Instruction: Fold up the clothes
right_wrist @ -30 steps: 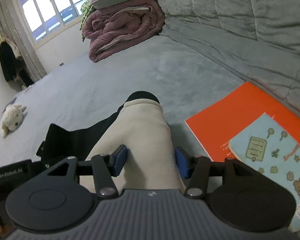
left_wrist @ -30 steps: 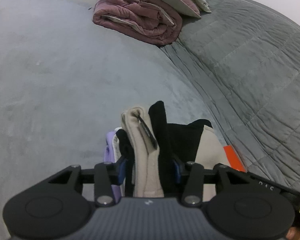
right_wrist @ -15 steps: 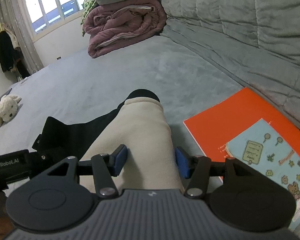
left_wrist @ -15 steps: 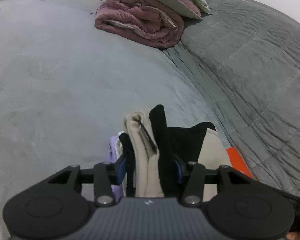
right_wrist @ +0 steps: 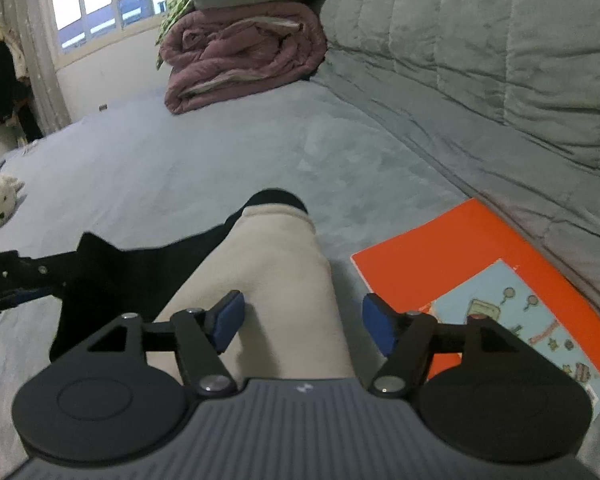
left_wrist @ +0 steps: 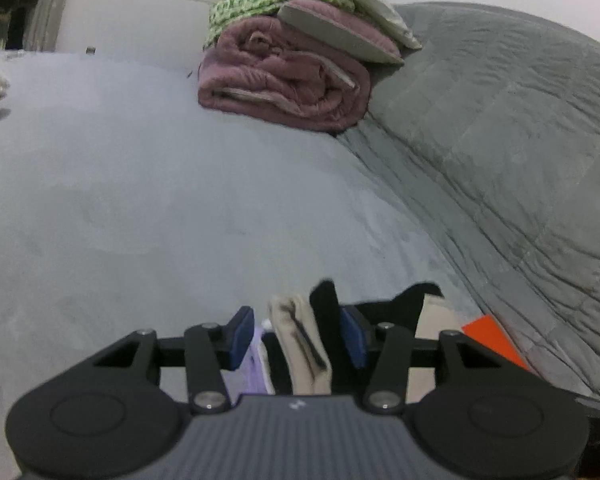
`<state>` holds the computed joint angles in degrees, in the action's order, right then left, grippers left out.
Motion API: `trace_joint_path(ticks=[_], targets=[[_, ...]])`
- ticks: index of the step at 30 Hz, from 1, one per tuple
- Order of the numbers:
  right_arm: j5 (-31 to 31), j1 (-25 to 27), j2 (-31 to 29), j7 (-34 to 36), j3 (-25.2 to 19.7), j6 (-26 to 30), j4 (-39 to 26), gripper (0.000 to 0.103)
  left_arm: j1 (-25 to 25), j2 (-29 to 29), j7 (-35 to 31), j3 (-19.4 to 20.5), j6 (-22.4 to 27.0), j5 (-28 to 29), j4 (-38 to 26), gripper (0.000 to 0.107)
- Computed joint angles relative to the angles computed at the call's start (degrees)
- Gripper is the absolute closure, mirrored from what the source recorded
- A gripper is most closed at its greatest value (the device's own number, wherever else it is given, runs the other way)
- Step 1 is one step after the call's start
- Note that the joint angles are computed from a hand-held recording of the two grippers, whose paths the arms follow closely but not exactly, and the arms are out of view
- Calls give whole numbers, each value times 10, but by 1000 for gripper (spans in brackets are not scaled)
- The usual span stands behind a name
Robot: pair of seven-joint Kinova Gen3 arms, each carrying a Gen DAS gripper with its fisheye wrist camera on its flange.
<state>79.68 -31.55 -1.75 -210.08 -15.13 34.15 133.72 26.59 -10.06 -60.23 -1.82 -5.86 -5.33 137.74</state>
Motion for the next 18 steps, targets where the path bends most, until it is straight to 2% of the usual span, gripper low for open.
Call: trace_joint_path(ticks=[2, 5, 8, 11, 14, 18], targets=[[24, -1, -7, -37, -2, 6, 8, 34, 14, -15, 19, -13, -12, -40, 6, 67], [55, -5, -17, -85, -6, 18, 18, 34, 90, -33, 41, -80, -29, -110, 11, 67], [79, -14, -12, -120, -26, 66, 21, 34, 169, -22, 93, -148, -60, -180, 15, 67], [146, -29, -11, -184, -14, 65, 39, 48, 249, 7, 137, -223, -57, -236, 1, 67], [176, -26, 1, -193, 0, 35, 39, 51, 326, 40, 102, -296, -47, -217, -11, 67], [146, -21, 28, -139, 2, 20, 22, 51, 411, 60, 17, -376, -47, -146, -17, 67]])
